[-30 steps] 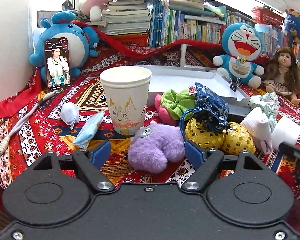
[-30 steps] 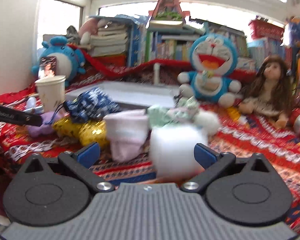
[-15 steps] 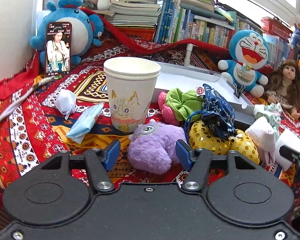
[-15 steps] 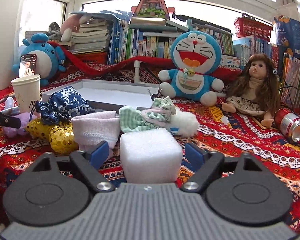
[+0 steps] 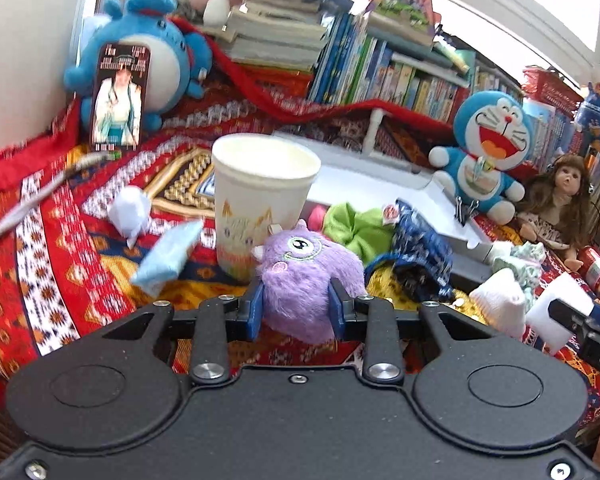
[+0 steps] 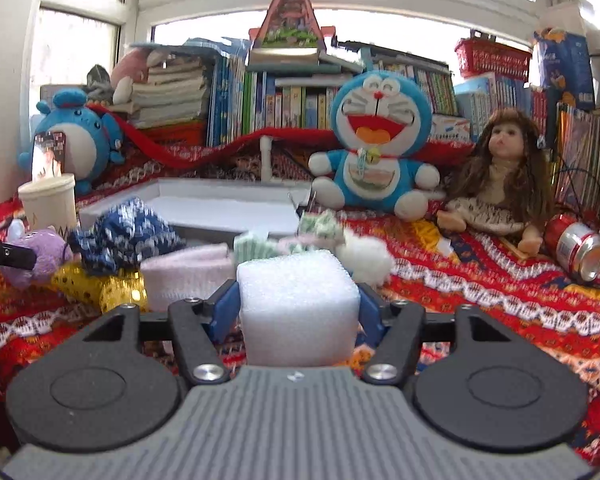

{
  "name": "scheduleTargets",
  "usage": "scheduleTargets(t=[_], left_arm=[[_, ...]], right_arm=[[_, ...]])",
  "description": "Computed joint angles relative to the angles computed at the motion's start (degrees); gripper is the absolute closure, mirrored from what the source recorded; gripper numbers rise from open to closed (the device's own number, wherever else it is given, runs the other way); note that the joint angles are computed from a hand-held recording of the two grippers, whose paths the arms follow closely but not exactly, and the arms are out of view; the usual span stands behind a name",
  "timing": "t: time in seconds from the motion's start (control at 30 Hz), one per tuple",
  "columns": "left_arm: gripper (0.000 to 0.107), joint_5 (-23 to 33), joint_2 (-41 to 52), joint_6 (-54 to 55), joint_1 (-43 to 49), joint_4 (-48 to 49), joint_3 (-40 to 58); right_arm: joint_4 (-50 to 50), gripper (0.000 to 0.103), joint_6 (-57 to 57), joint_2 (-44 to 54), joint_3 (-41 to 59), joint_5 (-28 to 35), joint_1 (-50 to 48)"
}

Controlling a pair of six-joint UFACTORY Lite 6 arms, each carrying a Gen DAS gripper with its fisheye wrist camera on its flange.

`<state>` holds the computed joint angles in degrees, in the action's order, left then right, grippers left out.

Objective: Organize soft objects
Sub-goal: 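Grasp the purple plush with the left tool while the right tool grasps the white foam cube, then carry both items into the white tray and open both tools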

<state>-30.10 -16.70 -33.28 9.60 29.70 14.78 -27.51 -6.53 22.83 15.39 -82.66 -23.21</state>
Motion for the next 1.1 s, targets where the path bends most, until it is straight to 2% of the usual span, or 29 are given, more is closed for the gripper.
scheduleTargets(t=[0.17, 0.27, 0.5, 0.63, 0.8, 0.9, 1.0, 1.1], left_arm=[[0.076, 1.6, -3.5, -4.1, 0.2, 3.7, -0.3], [0.076, 2.5, -5.7, -9.1, 0.9, 9.4, 0.5], [0.076, 3.4, -4.7, -22.5, 2.3, 23.7, 9.2], [0.076, 2.5, 1.7, -37.0, 4.1, 38.2, 20.3], [0.076, 2.9, 11.5, -51.1, 3.9, 50.9, 34.6], [0.076, 5.0, 18.2, -59.2, 1.8, 58.7, 43.5], [0.076, 5.8, 26.0, -72.6, -0.4, 71.1, 53.7], [0.076, 2.7, 35.3, -90.6, -1.8, 87.5, 66.3]], right_arm=[[-1.2, 0.037, 2.6, -3.4, -0.3, 0.7, -0.2], [-2.0, 0.037, 4.5, -5.6, 0.0, 2.2, 0.0], [-7.0, 0.037, 15.2, -12.5, 4.1, 10.4, 0.6], [-9.3, 0.037, 21.7, -14.8, 9.0, 16.7, 2.5], [-13.1, 0.037, 29.9, -14.5, 18.0, 24.9, 5.4], [-17.2, 0.037, 36.8, -12.0, 25.2, 29.6, 6.8], [-21.4, 0.037, 43.3, -8.6, 33.0, 34.8, 8.6], [-25.2, 0.037, 48.3, -5.0, 40.3, 40.4, 10.7]])
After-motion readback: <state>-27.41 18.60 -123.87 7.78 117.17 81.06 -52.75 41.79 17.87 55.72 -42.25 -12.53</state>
